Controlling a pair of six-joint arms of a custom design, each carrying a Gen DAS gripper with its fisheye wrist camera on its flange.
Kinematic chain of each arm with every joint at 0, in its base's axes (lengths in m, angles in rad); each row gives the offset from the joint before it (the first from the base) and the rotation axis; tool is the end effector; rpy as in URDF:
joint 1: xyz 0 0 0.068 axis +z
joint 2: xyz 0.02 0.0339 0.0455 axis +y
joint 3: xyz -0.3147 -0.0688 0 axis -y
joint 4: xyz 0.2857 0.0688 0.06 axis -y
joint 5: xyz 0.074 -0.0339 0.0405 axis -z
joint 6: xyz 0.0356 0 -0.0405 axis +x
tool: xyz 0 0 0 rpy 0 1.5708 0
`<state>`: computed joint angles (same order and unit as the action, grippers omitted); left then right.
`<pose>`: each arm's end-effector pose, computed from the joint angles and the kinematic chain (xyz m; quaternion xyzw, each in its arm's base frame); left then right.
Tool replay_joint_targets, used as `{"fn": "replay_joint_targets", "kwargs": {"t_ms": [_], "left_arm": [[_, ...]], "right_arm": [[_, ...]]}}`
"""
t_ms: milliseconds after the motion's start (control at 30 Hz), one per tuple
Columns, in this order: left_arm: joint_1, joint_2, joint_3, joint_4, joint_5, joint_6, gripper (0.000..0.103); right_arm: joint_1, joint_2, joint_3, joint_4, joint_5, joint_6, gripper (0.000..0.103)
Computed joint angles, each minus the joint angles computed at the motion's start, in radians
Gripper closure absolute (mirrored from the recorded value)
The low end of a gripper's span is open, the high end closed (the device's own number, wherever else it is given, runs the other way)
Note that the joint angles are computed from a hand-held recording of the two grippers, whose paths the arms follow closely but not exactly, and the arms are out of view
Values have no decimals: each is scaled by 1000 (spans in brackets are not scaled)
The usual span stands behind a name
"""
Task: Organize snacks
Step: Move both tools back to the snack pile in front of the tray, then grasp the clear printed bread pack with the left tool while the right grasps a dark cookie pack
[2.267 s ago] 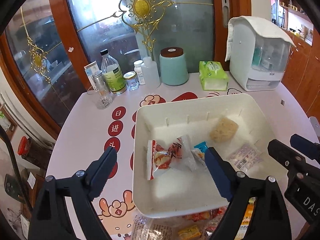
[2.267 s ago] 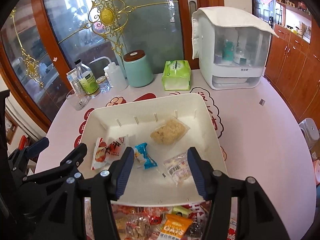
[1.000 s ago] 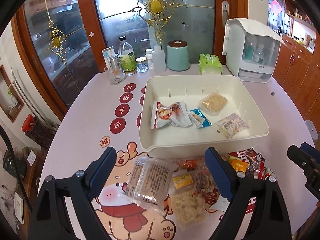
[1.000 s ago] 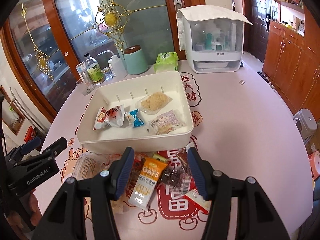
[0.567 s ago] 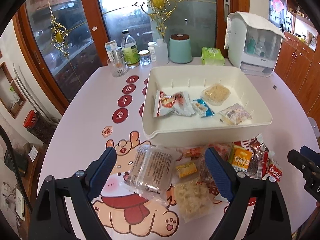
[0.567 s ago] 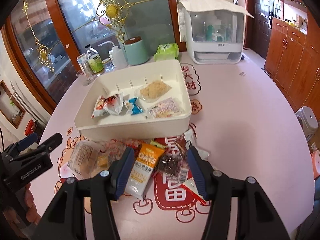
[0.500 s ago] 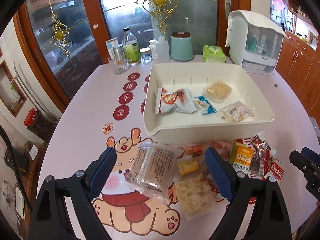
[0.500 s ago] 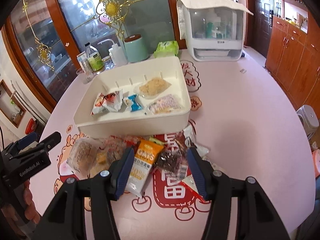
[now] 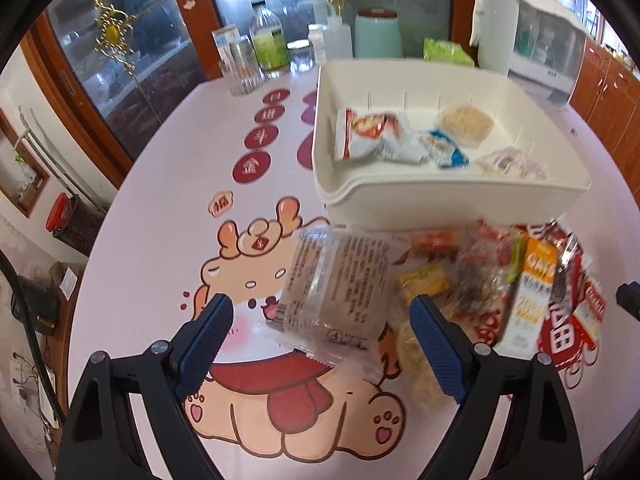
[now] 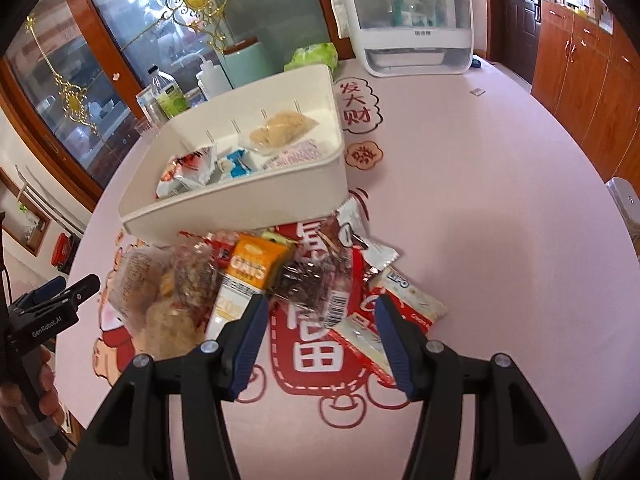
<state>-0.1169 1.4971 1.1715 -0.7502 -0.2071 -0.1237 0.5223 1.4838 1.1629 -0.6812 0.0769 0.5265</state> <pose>0.3370 -0.0322 0.2970 -0.0286 0.9642 0.0702 0.2539 0.2975 0.1681 0.3016 0.0128 0.9591 0.1084 0.2611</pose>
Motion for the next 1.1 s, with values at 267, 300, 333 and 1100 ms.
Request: {"fn": "replay_joint_targets", "kwargs": {"t_ms": [267,300,333,1100], "left_arm": [[49,80,2,32,41,47,14],[53,99,9,33,46,56,14],[55,107,11,35,50,61,14],[116,323,149,-18,219,162,14]], "right_arm": [[-41,19,-56,29,-40,-8,47],[-45,24,-59,38,-50,-8,47],[-46,29,-62,49,-59,-11,47],[-21,342,166,50,-163,-794,39]]}}
